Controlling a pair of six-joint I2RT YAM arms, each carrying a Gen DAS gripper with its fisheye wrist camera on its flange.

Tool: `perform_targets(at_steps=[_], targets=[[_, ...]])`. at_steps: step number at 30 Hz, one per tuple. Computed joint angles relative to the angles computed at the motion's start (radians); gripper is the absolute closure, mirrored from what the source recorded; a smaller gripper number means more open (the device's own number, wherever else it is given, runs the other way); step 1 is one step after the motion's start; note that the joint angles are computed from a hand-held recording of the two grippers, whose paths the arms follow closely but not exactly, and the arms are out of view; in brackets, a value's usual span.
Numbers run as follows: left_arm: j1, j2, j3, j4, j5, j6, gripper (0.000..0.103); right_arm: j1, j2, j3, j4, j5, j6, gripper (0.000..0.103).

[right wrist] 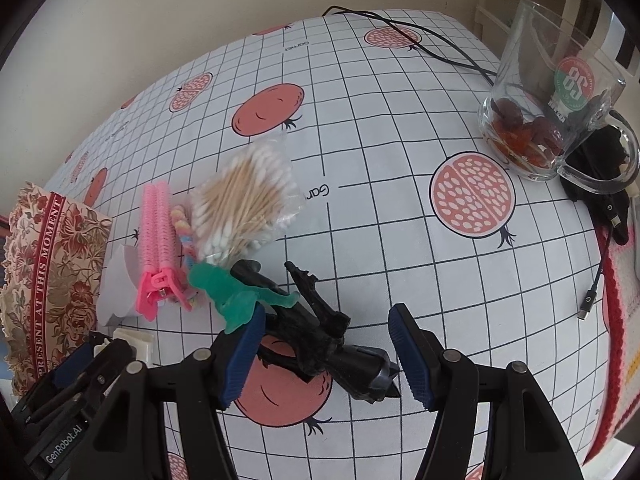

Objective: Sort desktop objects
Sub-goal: 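Grasp the cream hair clip with the left tool while the right tool grasps the black toy gun, then lift the hair clip with the left tool while the right tool lifts the toy gun toward the box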

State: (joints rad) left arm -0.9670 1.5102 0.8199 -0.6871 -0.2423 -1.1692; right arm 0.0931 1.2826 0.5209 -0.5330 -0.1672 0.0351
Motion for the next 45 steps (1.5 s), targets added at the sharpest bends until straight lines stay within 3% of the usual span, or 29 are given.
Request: perform_targets(at_steps=[5,9,13,19,27,29,39,45], targets=[[0.000,0.007,0.007,-0.005,-0.011,0.019,0.054,0.002,-0.009,-0.006,-0.001,0.000,-0.005,0.035],[-0.011,0.012,0.013,-0.016,-0.028,0.022,0.061,0.005,-0.012,-0.006,-0.002,-0.001,0.000,0.037],[-0.019,-0.003,0.011,-0.017,-0.027,0.027,0.076,0.019,-0.012,-0.003,0.002,-0.032,0.003,0.056],[-0.008,-0.013,-0.015,0.035,0.028,0.032,0.084,0.047,-0.028,-0.010,0.007,-0.012,0.008,0.059],[0.001,-0.039,-0.045,0.069,0.055,0.005,0.084,0.020,-0.054,-0.009,-0.002,-0.091,0.014,0.070],[0.004,-0.059,-0.057,0.076,0.060,-0.002,0.084,0.014,-0.074,-0.006,-0.010,-0.119,0.013,0.083],[0.017,-0.152,-0.085,0.082,0.059,-0.011,0.084,-0.023,-0.130,0.015,-0.029,-0.166,0.033,0.084],[0.027,-0.201,-0.096,0.081,0.058,-0.014,0.084,-0.052,-0.216,0.053,-0.071,-0.170,0.014,0.093]])
